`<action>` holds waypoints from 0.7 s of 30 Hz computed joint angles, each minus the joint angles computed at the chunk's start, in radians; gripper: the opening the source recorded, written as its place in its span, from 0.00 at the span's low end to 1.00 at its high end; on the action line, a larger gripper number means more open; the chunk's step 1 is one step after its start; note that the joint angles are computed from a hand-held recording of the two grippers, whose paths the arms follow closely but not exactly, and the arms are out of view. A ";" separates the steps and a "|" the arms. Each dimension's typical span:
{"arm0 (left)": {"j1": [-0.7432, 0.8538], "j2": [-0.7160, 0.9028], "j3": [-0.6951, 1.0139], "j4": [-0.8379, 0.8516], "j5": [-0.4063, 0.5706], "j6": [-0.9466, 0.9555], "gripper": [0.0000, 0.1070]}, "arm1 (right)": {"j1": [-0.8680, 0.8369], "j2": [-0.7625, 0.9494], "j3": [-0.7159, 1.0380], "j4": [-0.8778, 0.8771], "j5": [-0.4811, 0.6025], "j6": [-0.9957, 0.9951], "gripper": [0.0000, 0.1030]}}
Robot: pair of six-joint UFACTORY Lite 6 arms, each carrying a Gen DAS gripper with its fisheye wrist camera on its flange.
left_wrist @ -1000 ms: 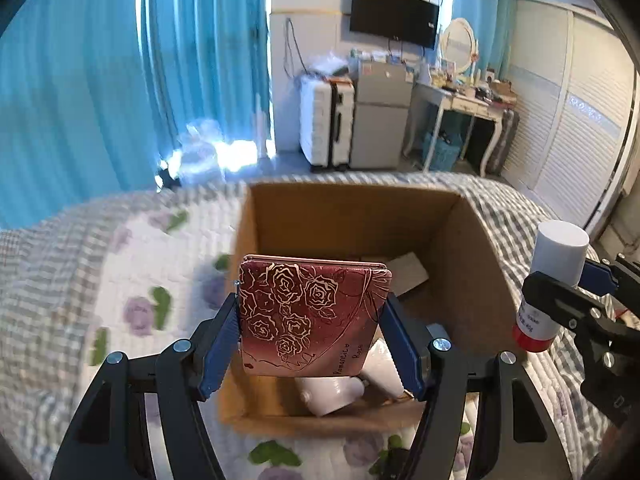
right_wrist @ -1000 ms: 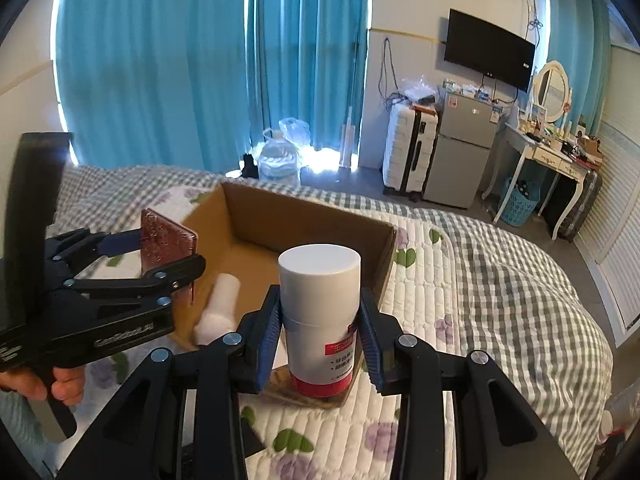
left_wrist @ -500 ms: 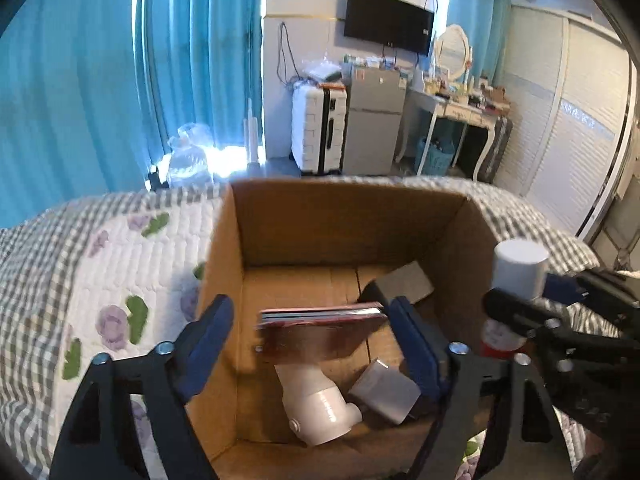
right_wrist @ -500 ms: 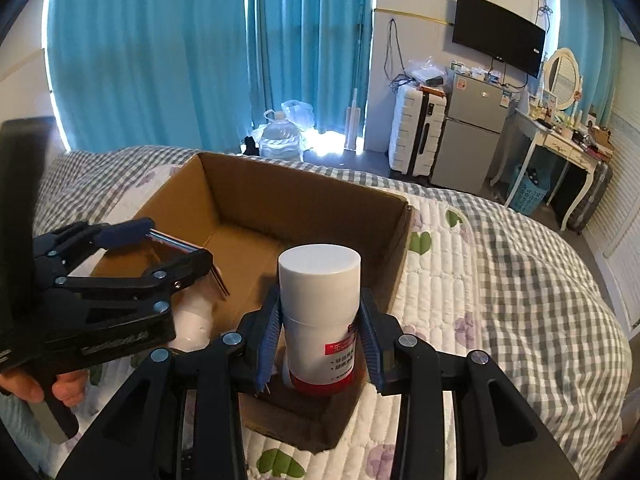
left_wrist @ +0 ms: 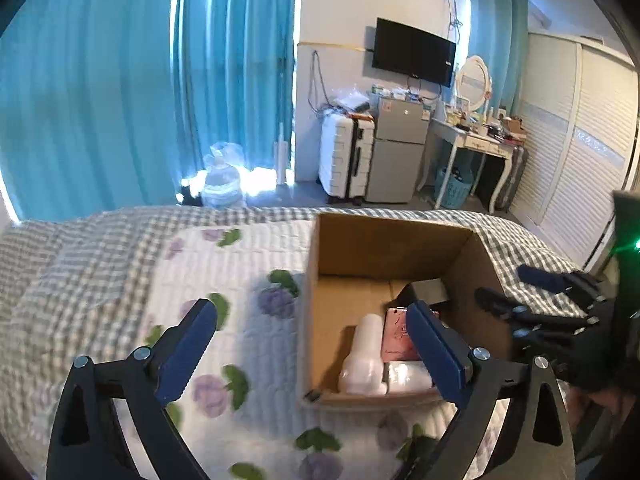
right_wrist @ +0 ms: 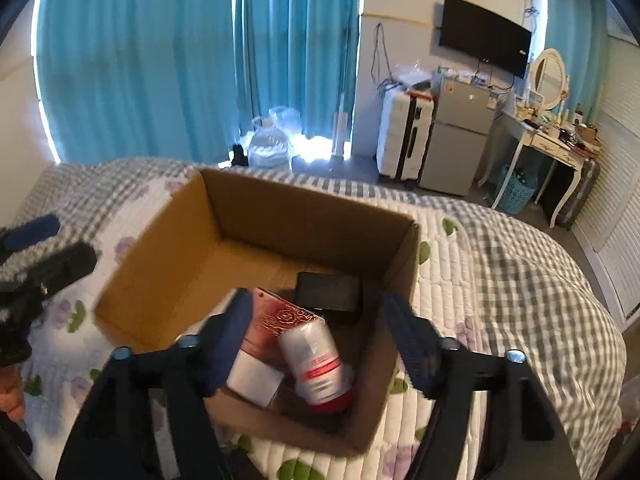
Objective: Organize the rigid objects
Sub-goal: 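Carry the bottle and card case over the box and release them inside, then grasp the black remote with the right tool while the left tool grasps the small white charger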
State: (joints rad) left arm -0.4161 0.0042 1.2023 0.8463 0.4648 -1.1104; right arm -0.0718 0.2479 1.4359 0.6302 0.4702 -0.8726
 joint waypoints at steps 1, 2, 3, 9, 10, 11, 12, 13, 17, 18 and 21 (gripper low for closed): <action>-0.013 -0.044 -0.035 0.027 0.021 -0.023 0.93 | 0.005 -0.046 -0.031 -0.041 -0.005 0.040 0.69; -0.035 -0.097 -0.073 0.049 0.053 -0.042 0.96 | 0.009 -0.100 -0.073 -0.083 -0.010 0.073 0.73; -0.053 -0.137 -0.104 0.064 0.077 -0.057 0.96 | 0.011 -0.159 -0.119 -0.118 -0.013 0.095 0.76; -0.234 -0.358 -0.294 0.143 0.274 -0.176 0.96 | 0.022 -0.519 -0.451 -0.267 0.008 0.226 0.82; -0.259 -0.382 -0.327 0.145 0.295 -0.196 0.96 | 0.018 -0.569 -0.506 -0.268 0.019 0.225 0.82; -0.286 -0.412 -0.374 0.143 0.309 -0.224 0.96 | 0.020 -0.619 -0.566 -0.285 0.018 0.240 0.82; -0.295 -0.432 -0.405 0.141 0.306 -0.237 0.96 | 0.019 -0.671 -0.629 -0.298 0.010 0.251 0.82; -0.317 -0.459 -0.450 0.144 0.310 -0.272 0.96 | 0.011 -0.717 -0.692 -0.294 0.004 0.249 0.82; -0.333 -0.469 -0.603 0.168 0.246 -0.395 0.96 | -0.037 -0.802 -0.865 -0.179 -0.009 0.138 0.82; -0.341 -0.455 -0.618 0.174 0.238 -0.415 0.96 | -0.046 -0.793 -0.887 -0.150 -0.025 0.109 0.82; -0.352 -0.364 -0.656 0.214 0.189 -0.481 0.96 | -0.059 -0.743 -0.949 -0.058 -0.095 0.020 0.82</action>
State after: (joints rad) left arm -0.7684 -0.3593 0.5465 1.0599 0.6534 -1.5918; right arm -0.1303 -0.4952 0.4870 0.5717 0.3749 -0.8525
